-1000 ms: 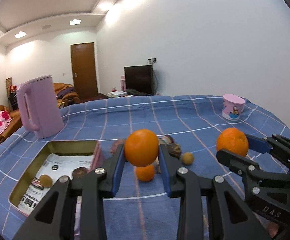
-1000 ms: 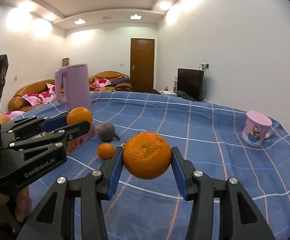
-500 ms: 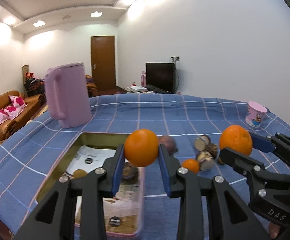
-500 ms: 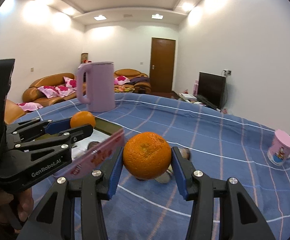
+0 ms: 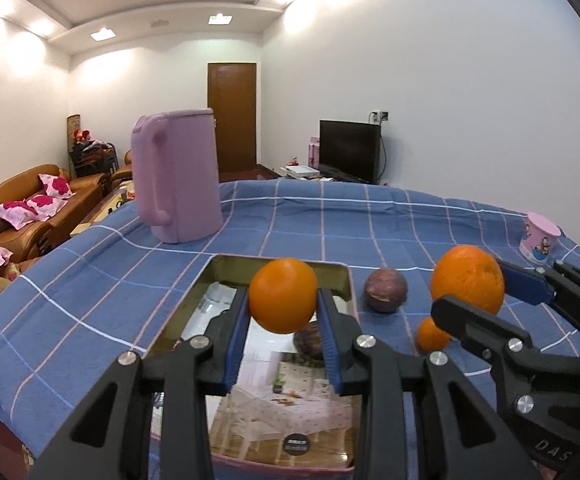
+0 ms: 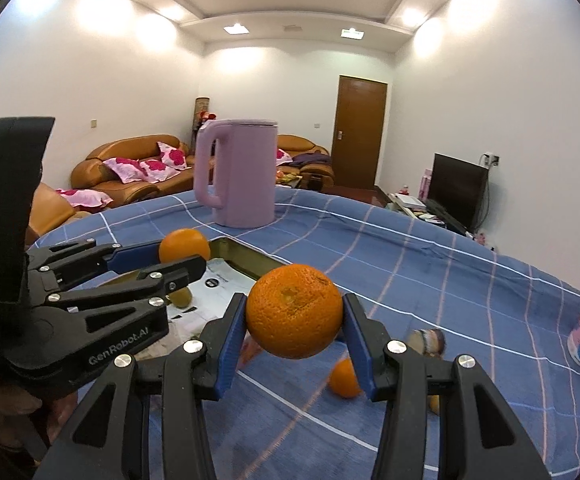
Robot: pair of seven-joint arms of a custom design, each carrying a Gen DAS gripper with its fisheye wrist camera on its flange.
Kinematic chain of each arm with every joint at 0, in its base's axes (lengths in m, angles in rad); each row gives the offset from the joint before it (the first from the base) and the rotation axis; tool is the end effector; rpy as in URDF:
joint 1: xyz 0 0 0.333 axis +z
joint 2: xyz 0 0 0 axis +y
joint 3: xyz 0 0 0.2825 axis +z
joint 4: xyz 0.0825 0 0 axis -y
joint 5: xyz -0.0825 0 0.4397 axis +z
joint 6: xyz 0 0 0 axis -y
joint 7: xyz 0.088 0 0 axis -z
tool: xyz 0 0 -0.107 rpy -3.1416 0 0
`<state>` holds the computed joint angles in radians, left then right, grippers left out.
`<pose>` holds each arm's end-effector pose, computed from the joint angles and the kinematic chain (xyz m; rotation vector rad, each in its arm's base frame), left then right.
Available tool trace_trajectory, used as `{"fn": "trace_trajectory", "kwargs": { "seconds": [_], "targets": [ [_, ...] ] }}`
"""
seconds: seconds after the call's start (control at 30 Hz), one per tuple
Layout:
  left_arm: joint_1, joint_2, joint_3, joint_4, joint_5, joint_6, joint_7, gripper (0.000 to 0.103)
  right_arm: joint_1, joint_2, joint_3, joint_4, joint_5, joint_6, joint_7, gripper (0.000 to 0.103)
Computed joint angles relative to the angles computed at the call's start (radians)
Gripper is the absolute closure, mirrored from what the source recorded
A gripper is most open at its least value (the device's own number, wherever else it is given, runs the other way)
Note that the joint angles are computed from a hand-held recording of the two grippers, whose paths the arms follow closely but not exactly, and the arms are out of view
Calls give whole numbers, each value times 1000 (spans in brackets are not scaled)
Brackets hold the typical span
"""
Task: Organize fruits
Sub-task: 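Open the left tool over the tin while the right tool releases its orange there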
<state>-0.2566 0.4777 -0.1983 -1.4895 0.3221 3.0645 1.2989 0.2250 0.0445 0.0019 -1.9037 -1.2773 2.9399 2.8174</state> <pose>0.6970 -0.3349 0.4859 -1.2547 1.9161 -1.2167 0.6242 0.2077 0.4985 -1.6263 1.4294 -1.0323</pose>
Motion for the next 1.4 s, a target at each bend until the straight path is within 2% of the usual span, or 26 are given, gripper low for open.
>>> {"fn": "trace_trajectory", "kwargs": {
  "seconds": [0.23, 0.6, 0.97, 1.4],
  "targets": [
    [-23, 27, 55, 45, 23, -54, -53, 68, 21, 61, -7, 57, 119, 19, -143, 54],
    [13, 73, 41, 103, 12, -131, -45, 68, 93, 163, -55, 138, 422, 38, -426, 54],
    [26, 90, 26, 124, -18, -175, -1, 68, 145, 227, -79, 186, 698, -13, -697, 54],
    [28, 108, 19, 147, -42, -212, 22, 67, 171, 259, -93, 206, 877, -45, -852, 53]
  ]
}}
